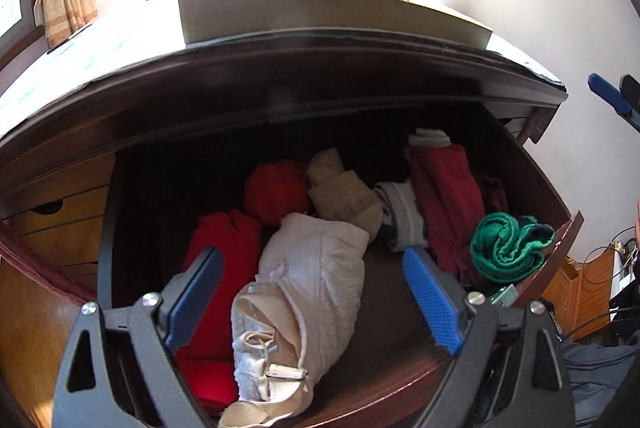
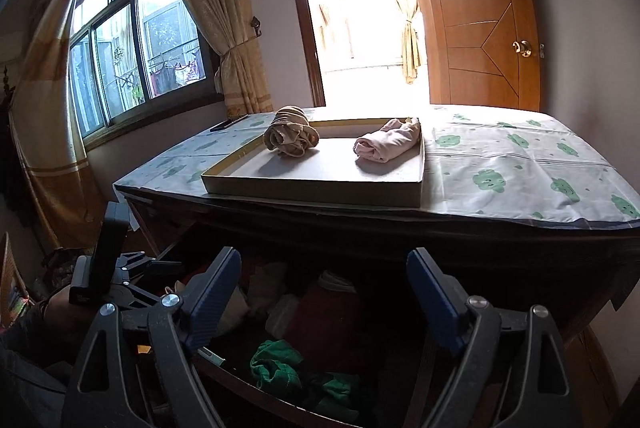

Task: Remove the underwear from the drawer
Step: 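Move both grippers down into the open drawer toward the clothes, then grasp the white lace underwear with the left gripper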

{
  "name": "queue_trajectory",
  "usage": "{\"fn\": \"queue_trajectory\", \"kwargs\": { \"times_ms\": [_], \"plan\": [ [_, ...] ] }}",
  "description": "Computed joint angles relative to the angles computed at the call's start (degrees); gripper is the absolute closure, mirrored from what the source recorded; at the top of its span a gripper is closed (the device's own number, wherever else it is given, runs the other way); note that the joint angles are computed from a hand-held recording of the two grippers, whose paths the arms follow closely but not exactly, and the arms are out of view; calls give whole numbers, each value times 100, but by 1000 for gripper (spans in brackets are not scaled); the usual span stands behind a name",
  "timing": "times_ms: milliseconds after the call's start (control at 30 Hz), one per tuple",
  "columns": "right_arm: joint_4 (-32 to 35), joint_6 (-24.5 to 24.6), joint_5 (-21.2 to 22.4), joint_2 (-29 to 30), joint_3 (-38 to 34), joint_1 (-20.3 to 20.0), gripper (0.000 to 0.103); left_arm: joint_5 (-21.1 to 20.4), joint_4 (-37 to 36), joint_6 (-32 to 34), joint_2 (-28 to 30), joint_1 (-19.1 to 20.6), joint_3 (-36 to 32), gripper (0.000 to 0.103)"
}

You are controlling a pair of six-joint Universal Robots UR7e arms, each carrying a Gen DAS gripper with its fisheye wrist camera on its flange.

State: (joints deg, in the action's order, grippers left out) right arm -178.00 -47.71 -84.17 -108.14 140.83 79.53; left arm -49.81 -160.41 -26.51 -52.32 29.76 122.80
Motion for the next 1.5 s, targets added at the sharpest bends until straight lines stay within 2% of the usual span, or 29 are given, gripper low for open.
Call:
{"fn": "queue_trajectory", "kwargs": {
  "times_ms": [300,367,600,800,900,1000,1067,1133,1333,1500],
  "plan": [
    [-26,40,-252,416,8,-179,16,-232,440,31,84,109,-151,18],
    [-48,20,-302,486,20,-210,16,-282,459,11,87,142,-161,23],
    [2,59,-409,692,-14,-286,16,-382,663,-32,92,195,-223,23],
    [-6,123,-784,1069,-111,-142,16,-479,1613,131,185,254,-609,23],
    [-41,126,-780,1166,-108,-122,16,-777,2128,215,224,419,-909,23],
    [-39,103,-830,1248,-114,-97,16,-1036,2195,314,242,548,-1026,25],
    [-20,117,-840,1266,-131,-98,16,-1021,2076,262,245,578,-1007,32],
    [-19,158,-817,1268,-145,-100,16,-942,2025,152,253,608,-985,58],
    [-86,107,-1049,1526,-292,107,16,-926,1814,305,208,548,-820,68],
    [110,134,-1709,1941,-675,454,16,-878,1353,264,47,491,-506,74]
  ]
}}
